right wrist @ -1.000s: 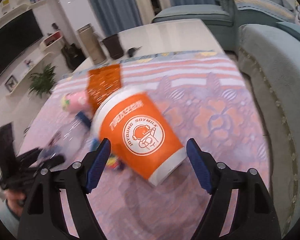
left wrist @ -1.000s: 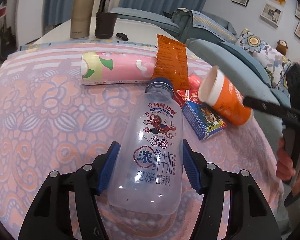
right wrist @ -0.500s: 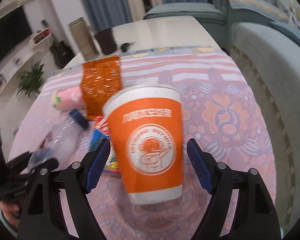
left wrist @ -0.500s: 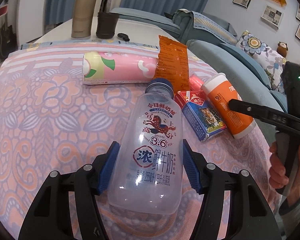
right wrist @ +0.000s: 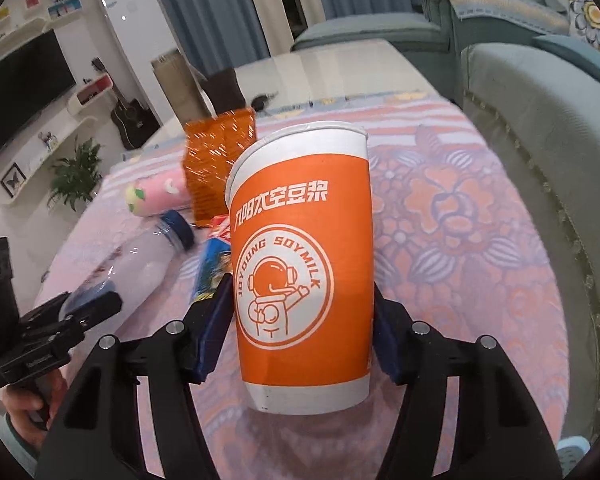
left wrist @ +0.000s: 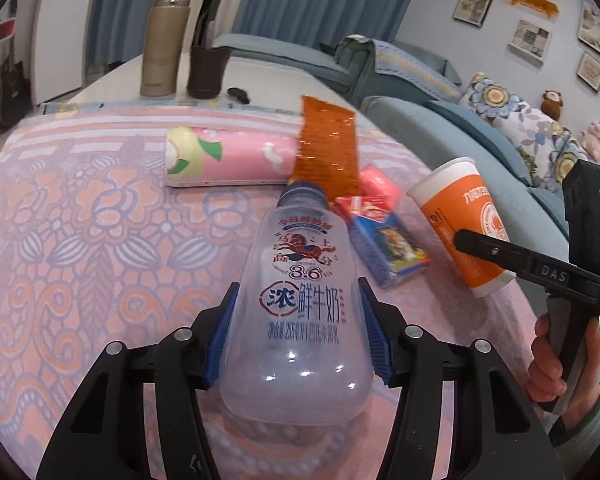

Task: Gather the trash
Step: 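Grasp the clear milk bottle with the left tool while the right tool grasps the orange soymilk cup, then carry the bottle and cup to the blue basket and release both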

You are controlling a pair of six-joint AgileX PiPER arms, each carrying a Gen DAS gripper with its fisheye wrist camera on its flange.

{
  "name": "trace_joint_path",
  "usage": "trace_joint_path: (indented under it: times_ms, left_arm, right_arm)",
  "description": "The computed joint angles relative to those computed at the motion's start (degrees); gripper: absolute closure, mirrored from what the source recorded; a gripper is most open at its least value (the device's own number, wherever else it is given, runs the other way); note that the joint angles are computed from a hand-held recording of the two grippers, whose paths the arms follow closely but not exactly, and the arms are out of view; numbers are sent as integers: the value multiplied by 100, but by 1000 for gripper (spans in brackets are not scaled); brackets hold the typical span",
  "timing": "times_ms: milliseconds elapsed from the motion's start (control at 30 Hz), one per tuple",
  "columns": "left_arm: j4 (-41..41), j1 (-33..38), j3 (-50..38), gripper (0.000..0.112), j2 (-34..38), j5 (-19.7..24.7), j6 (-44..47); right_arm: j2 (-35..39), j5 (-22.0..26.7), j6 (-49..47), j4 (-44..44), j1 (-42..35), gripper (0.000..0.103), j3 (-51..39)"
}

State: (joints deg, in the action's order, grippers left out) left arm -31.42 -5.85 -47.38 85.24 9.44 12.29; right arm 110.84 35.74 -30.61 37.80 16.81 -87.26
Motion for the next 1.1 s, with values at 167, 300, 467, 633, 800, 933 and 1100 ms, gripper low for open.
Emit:
trace_joint_path:
  times_ms: [167, 300, 467, 633, 800, 933, 1100]
  left_arm:
    - [587, -496, 361, 59, -545, 152, -666]
    - [1777, -909, 579, 60, -1044, 196, -2039]
    - [2911, -1451, 541, 60, -1684, 307, -3413]
    - [4718, -2602, -285, 59, -1589, 644, -5241]
    - [5318, -3744, -1509, 59, -689, 834, -5669]
    - [4716, -4243, -2436, 59, 245, 957, -4933]
    - [2766, -4379, -3525, 59, 1547, 1325, -2918]
  right_arm:
    - [-1188, -315, -782, 687, -310, 45, 1402]
    - [-2035, -341, -1237, 1074, -654, 45, 2304]
    - [-3093, -140, -1523, 1414, -1347, 45, 3208]
    - [-4071, 446, -1687, 1464, -2573, 45, 3734]
    - [-4812, 1220, -2047, 1238, -4384, 45, 4020]
    - [-4703, 1645, -2566, 1218, -5634, 45, 4181]
    - [-4224, 1663, -3175, 1092, -6726, 44, 4512]
